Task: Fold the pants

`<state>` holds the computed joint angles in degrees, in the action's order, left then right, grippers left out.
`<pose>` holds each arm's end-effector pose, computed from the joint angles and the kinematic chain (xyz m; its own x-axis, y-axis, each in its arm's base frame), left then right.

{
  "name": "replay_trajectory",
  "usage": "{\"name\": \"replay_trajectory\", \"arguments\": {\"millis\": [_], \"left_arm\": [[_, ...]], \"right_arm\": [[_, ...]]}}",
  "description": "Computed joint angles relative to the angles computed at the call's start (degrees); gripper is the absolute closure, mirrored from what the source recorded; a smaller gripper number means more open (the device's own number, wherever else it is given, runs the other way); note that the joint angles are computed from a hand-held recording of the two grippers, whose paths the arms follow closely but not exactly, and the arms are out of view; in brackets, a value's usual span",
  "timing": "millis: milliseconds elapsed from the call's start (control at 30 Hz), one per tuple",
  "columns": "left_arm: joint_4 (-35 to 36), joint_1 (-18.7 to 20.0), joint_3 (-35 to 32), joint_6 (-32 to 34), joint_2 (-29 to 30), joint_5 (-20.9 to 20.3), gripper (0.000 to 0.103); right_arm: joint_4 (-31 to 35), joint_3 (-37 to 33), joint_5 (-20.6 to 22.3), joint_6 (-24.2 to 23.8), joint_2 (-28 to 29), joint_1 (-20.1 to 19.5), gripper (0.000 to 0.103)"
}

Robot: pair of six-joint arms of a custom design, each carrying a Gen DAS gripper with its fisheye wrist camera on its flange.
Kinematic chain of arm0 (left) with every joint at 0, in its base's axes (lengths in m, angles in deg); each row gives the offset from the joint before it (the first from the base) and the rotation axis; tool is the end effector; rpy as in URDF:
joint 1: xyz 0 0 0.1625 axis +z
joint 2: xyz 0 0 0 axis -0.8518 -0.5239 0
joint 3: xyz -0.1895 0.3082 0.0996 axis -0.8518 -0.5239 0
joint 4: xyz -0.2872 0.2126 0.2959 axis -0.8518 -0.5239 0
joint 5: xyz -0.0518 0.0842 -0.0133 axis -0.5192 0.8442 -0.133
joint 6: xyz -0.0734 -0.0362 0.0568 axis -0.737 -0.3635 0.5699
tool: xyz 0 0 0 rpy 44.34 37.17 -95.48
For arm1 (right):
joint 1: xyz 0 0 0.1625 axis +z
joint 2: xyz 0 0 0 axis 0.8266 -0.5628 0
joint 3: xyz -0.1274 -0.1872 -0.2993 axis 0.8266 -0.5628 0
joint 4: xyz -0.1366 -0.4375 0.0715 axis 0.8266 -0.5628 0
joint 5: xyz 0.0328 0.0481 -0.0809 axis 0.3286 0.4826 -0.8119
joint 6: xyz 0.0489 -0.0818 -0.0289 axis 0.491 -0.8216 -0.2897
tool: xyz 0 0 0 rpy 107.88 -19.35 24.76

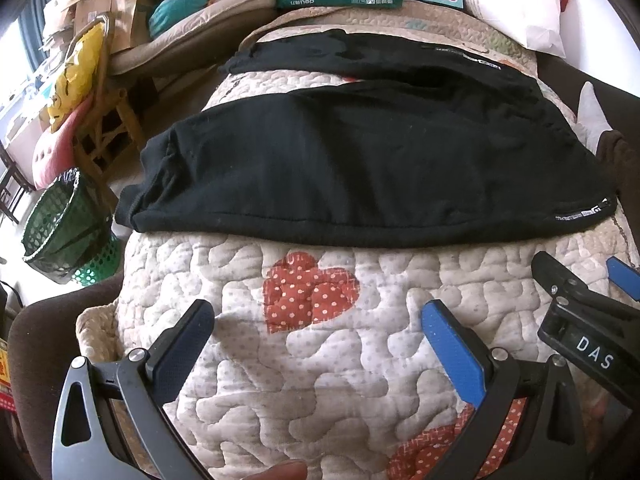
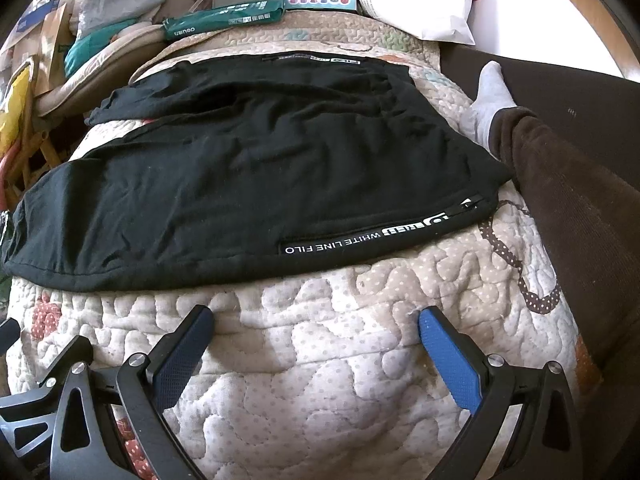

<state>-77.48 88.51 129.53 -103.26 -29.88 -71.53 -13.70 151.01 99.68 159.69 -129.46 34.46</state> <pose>-0.3751 -0.4642 -0.0483 -0.6883 -0.1633 -0.7068 0.3032 0.8204 -0.4848 0.0720 -0.5080 0.3077 -0.6549 0.0220 0.7554 -0.4127 0.8269 -0.3820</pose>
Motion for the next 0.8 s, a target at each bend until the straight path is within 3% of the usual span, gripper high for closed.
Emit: {"name": "replay_trajectory", "arguments": {"millis": [800], "left_arm": [[-4.6, 0.1, 1.9, 0.9, -0.8, 0.7, 0.000]], "right_arm": [[1.6, -0.5, -1.4, 2.1, 0.3, -0.6, 0.000]]}}
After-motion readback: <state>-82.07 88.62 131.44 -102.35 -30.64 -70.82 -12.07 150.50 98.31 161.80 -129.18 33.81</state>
